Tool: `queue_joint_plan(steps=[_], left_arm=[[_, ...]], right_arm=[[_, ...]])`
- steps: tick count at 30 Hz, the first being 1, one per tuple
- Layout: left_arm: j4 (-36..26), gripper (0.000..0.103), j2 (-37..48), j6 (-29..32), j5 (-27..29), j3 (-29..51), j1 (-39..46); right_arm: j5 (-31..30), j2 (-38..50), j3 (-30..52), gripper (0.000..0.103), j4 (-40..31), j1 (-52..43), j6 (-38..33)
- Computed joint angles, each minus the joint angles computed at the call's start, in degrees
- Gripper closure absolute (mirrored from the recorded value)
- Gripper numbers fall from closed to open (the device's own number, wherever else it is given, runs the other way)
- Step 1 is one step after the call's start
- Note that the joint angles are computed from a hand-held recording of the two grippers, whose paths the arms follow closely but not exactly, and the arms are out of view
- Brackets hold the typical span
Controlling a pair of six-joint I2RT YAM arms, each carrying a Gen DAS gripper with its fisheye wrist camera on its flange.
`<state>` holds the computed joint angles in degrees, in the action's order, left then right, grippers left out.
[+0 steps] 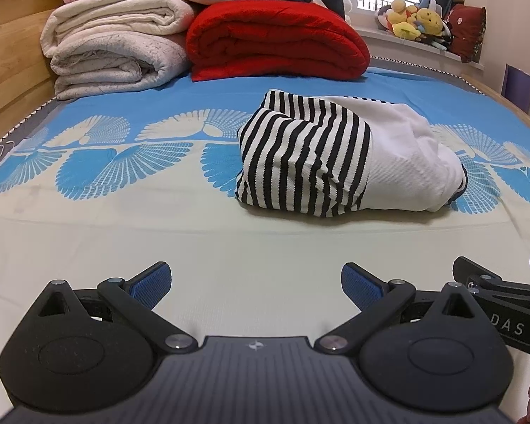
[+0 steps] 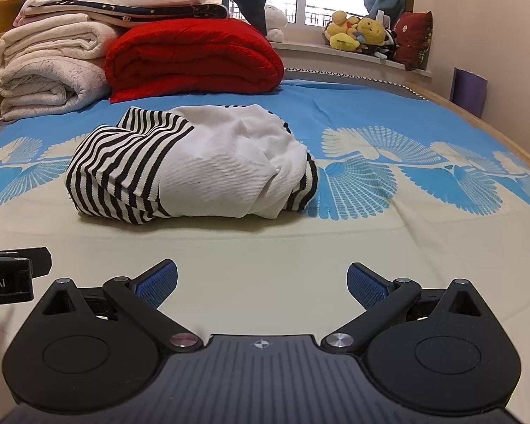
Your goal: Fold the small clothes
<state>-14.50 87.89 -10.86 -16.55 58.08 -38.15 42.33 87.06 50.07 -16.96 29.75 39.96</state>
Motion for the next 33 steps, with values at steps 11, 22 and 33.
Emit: queue_joint_plan(steps=[11,22,33], left_arm=[[-0.22,0.000,0.25,0.02,0.03,0.18,0.05],[-0.40,0.001,0.39,-0.18,-0.14,0.28,0.03],[-0.82,0.000,0.77,-0.19,-0.30,0.61,0.06]], right_arm=[[0.15,0.41,0.34,0.002,-0.19,0.22,0.36],[0.22,0.37,0.37,0.002,-0.32,0.28,0.65],[0.09,0.42,0.48,0.002,-0.27,0.39,0.48]])
